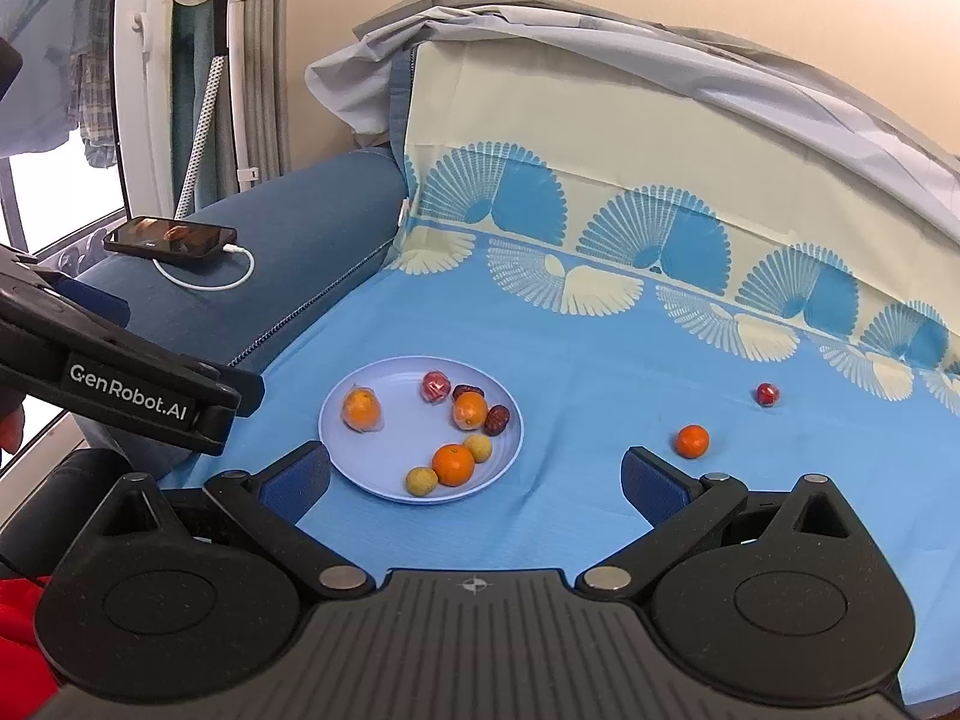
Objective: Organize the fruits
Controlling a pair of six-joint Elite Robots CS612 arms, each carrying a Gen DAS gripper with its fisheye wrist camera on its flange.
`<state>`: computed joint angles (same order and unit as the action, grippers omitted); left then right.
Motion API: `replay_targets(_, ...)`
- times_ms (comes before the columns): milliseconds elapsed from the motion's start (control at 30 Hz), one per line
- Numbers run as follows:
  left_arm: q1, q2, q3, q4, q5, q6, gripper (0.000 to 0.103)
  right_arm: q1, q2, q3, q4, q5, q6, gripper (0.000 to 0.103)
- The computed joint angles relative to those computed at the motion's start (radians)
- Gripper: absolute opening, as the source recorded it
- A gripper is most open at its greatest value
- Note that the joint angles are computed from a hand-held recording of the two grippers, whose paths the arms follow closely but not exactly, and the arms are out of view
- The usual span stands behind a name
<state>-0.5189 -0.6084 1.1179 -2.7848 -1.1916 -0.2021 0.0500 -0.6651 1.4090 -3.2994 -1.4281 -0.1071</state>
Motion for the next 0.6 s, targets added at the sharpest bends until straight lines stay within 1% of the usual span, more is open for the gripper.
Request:
replay_targets(200, 0.0, -0.001, 0.002, 0.008, -0.003, 0.0, 0.103, -0.001, -0.002, 0.002, 0.005, 0.001, 0.006, 0.102)
replay_targets(367, 0.0, 0.006, -0.012, 0.035, -0.01, -0.004, 0.103, -0.004, 0.001, -0.004, 0.016, 0.003, 0.019, 0.102)
replay_targets(600, -0.001, 0.023, -0.042, 0.073, -0.012, 0.01, 0.103, -0.01, 0.008, -0.01, 0.032, 0.004, 0.056, 0.102)
